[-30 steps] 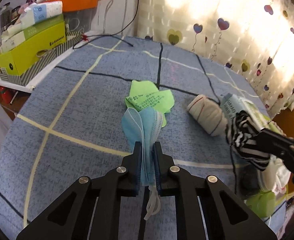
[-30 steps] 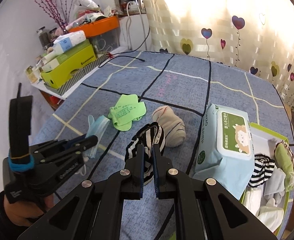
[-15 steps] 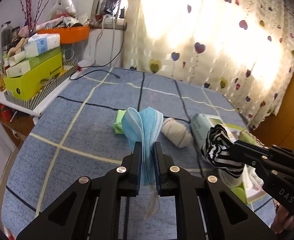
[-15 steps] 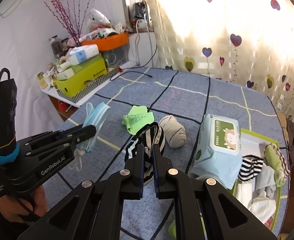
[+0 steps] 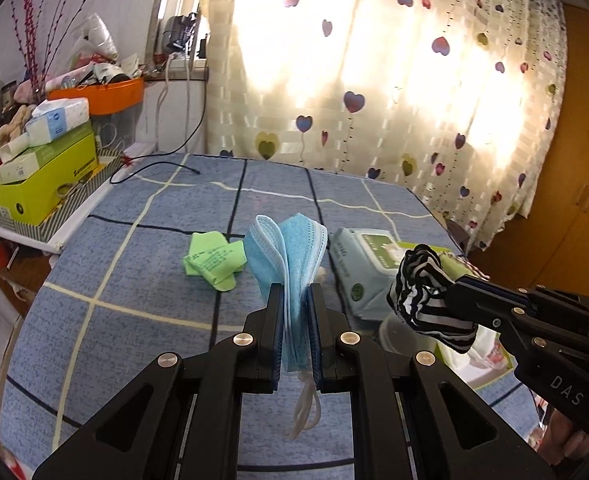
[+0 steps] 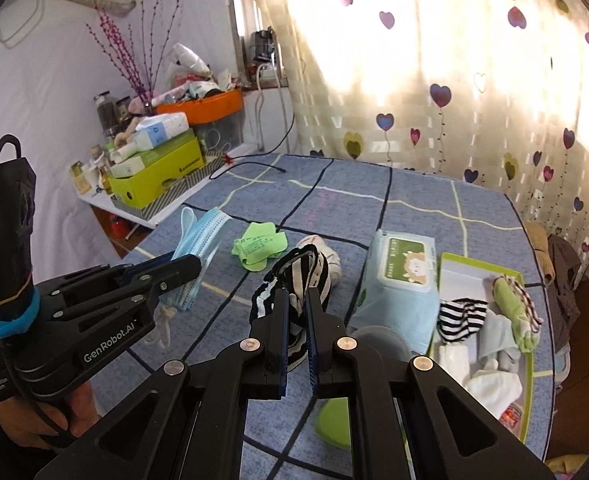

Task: Organize soft objects
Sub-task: 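Carry blue mask and striped sock toward the tray with both grippers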

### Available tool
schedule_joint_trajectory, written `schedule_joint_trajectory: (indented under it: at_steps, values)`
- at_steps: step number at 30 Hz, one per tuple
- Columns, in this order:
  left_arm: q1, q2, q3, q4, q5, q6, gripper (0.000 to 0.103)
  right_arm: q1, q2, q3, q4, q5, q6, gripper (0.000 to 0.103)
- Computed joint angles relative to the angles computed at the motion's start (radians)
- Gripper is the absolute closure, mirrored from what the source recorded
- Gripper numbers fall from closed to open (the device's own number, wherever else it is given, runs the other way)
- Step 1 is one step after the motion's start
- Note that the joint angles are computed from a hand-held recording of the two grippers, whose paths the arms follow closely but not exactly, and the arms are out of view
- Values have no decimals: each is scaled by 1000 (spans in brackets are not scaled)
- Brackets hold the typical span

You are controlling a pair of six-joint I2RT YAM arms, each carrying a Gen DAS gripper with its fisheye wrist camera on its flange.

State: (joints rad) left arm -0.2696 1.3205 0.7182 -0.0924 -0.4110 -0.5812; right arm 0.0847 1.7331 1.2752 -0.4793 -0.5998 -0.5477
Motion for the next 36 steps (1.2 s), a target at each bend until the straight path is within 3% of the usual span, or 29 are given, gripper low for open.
schedule_joint_trajectory:
  at_steps: [12, 22, 36]
  values:
    - [-81, 54, 73, -24, -27, -10, 91, -92, -14, -1, -20, -54, -23, 95]
    - [-96, 47, 72, 36, 87, -5, 91, -170, -3, 18, -38, -103, -40, 95]
    - [-185, 198, 205, 23, 126, 2, 91, -344, 83, 104, -67, -147, -55, 95]
